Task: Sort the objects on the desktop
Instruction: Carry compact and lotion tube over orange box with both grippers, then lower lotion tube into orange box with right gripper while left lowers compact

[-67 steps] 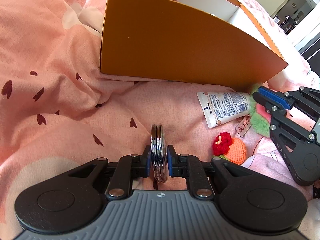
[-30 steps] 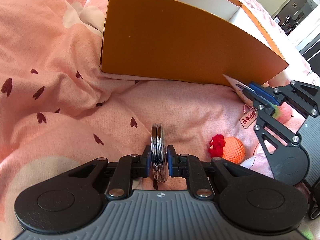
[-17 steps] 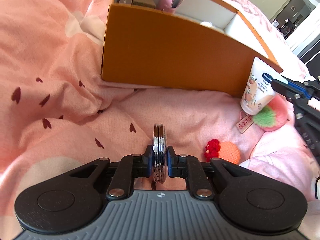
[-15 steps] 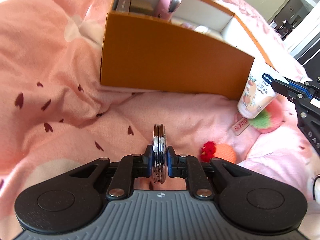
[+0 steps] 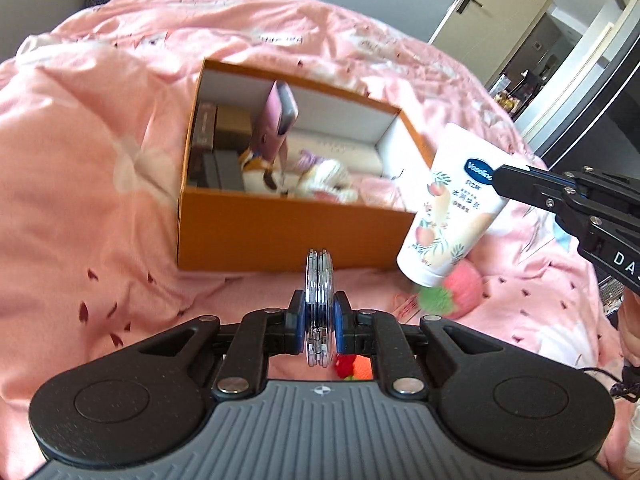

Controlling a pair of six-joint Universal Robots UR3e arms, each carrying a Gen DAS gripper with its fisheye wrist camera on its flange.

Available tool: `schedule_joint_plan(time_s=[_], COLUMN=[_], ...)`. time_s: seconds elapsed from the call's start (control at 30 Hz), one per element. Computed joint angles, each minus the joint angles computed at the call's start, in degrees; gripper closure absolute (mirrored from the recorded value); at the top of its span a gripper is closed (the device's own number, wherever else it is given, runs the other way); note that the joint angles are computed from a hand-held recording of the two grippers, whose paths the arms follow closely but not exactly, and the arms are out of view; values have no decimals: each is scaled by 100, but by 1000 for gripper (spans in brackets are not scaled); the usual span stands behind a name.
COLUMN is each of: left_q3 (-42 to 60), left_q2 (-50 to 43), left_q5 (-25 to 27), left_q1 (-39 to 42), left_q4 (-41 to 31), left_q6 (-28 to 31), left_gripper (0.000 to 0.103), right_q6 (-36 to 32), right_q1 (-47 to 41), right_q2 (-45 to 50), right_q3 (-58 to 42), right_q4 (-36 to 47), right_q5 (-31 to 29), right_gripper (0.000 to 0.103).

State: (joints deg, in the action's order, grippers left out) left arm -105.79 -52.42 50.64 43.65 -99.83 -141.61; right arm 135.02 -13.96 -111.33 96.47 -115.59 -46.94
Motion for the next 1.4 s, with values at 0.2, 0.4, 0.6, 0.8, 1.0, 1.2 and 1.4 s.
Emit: schedule_joint_plan(time_s=[0.2, 0.4, 0.6, 0.8, 1.0, 1.2, 1.4], left_q3=[629, 987, 1353, 1742, 2086, 2337, 2468], left_q2=[-660, -1568, -2396, -3003, -3537, -3930, -4155], left_q5=[-157, 54, 245, 413, 625, 671, 678], left_q1=[-283, -727, -988, -1196, -1384, -1470, -1463], left_q4=[516, 1594, 2190, 2479, 2656, 2700, 2739], left_q6=[-419, -1291, -1903, -2111, -2174, -2158, -2133], left_gripper=[88, 88, 88, 88, 88, 88, 88], right_q6=[817, 1774, 2862, 3654, 4100, 4538, 4741], right_q1=[276, 694, 1171, 1656, 2035, 2220, 2237], right_q2=[615, 1826, 3237, 4738, 5838, 6380, 6404], right_q3=[-526, -1418, -2355, -3674, -4782, -5204, -5021], right_q4=[-817, -1374, -1872, -2159, -2095, -2201, -2456], right_q5=[-171, -524, -1041, -1685, -2087, -2079, -1831], right_gripper=[97, 97, 97, 97, 97, 97, 96])
